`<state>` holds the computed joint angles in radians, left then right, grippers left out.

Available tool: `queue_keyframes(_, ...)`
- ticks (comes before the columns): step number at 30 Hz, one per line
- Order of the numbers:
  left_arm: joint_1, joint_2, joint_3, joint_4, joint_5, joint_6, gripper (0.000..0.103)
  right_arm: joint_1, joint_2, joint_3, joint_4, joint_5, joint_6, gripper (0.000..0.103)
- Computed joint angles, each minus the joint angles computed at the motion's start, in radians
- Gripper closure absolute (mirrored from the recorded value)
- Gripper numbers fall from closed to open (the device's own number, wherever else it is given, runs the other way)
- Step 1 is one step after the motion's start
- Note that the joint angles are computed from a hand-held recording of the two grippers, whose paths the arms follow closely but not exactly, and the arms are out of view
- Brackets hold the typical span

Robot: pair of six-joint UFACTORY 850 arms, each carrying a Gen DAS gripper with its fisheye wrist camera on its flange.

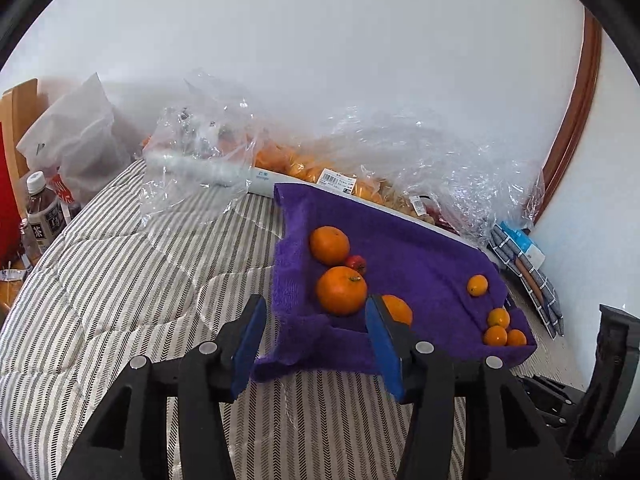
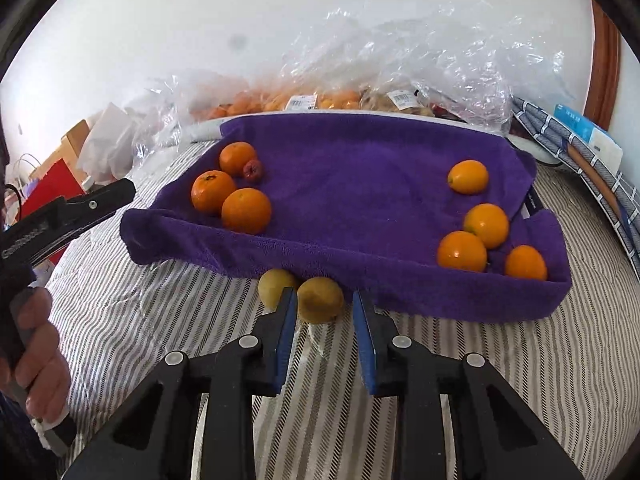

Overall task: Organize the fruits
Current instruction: 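Grasp a yellow-green fruit with the right gripper while the left moves back, then grasp the other yellow-green fruit with the left gripper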

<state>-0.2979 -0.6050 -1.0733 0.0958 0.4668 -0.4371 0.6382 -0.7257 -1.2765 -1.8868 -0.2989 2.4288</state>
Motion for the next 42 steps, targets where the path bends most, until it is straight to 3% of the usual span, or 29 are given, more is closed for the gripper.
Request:
queue_keyframes(9,-0.015,-0.012,-0.018,-0.044,-0.031,0.066,0.053,-0.013,-0.031,-0.036,0.052,0.043,-0.048,0.077)
queue_keyframes(14,-0.023,-0.015,-0.018,-0.047,-0.035,0.095,0.053,-0.004,0.016,0.035,-0.055,-0.021,0.073,0.077)
queue_keyframes(22,-0.059,-0.024,-0.021,-0.045,-0.052,0.188,0.053,-0.002,0.112,0.19,0.006,-0.133,0.04,0.077)
queue_keyframes(25,-0.076,-0.026,-0.021,-0.1,-0.063,0.271,0.053,-0.014,0.14,0.24,-0.057,-0.158,0.126,0.077)
queue_keyframes(30,-0.072,-0.035,-0.033,0.097,-0.11,0.093,0.053,-0.031,0.173,0.306,-0.258,-0.186,0.378,0.077)
queue_keyframes(33,-0.081,-0.048,-0.051,0.206,-0.145,-0.018,0.053,-0.034,0.17,0.304,-0.265,-0.176,0.383,0.077)
queue_keyframes(39,-0.134,-0.071,-0.092,0.128,-0.209,0.049,0.053,-0.039,0.181,0.323,-0.337,-0.184,0.475,0.077)
queue_keyframes(42,-0.146,-0.095,-0.132,0.169,-0.244,-0.007,0.053,-0.039,0.183,0.326,-0.319,-0.194,0.477,0.077)
